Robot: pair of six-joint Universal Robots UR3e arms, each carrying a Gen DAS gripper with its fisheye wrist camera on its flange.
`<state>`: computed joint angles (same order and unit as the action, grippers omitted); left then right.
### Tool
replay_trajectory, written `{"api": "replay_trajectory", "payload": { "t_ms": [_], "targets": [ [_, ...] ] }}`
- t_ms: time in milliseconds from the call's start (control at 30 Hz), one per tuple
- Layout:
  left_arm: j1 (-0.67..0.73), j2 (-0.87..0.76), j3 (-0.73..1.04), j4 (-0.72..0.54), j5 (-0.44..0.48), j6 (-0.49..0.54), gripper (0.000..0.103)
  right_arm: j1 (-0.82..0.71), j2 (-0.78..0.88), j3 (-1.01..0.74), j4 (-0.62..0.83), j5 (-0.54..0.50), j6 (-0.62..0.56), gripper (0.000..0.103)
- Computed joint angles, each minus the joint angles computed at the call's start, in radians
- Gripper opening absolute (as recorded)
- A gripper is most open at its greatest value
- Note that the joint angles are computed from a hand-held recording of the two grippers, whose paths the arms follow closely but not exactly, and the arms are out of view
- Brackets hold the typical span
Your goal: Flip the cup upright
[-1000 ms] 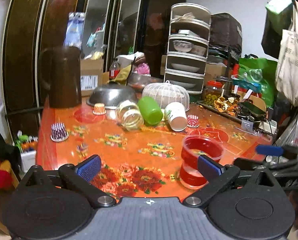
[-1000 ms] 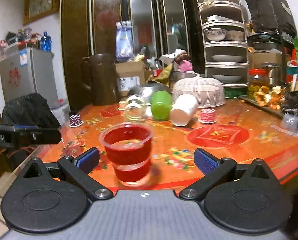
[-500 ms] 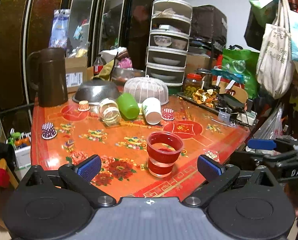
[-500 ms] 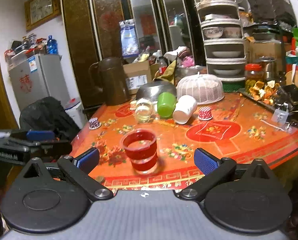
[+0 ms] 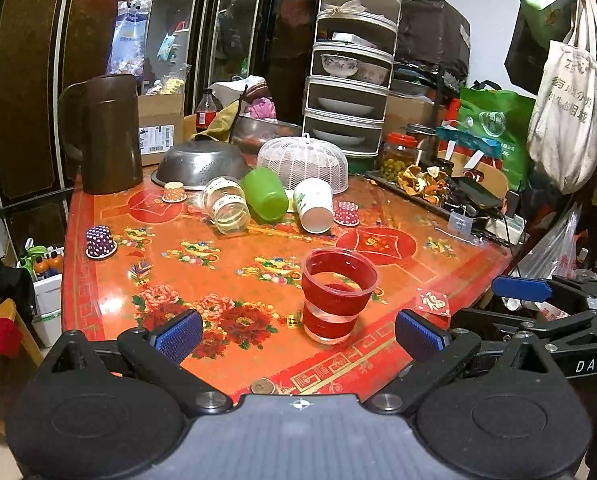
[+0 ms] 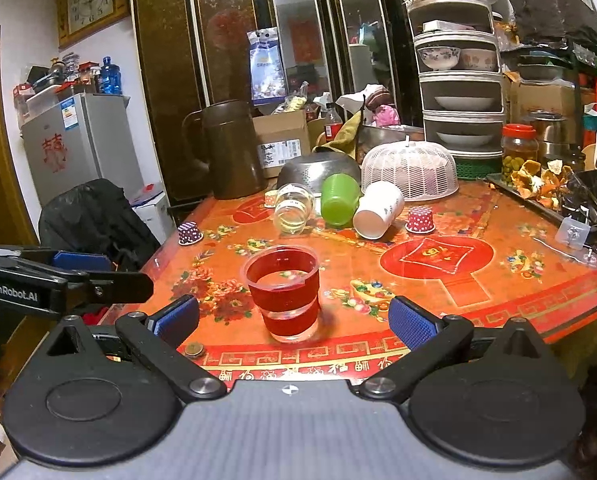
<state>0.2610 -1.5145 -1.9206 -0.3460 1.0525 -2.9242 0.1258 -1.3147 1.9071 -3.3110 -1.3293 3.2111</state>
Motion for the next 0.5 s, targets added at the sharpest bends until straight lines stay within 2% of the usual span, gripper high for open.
{"api": "replay_trajectory", "payload": {
  "t_ms": [500],
  "targets": [
    [-0.003, -0.010, 0.010, -0.007, 0.007, -0.004, 0.103, 0.001, -0.004, 0.003, -0.007, 0.003, -0.006, 0.102]
  ]
}}
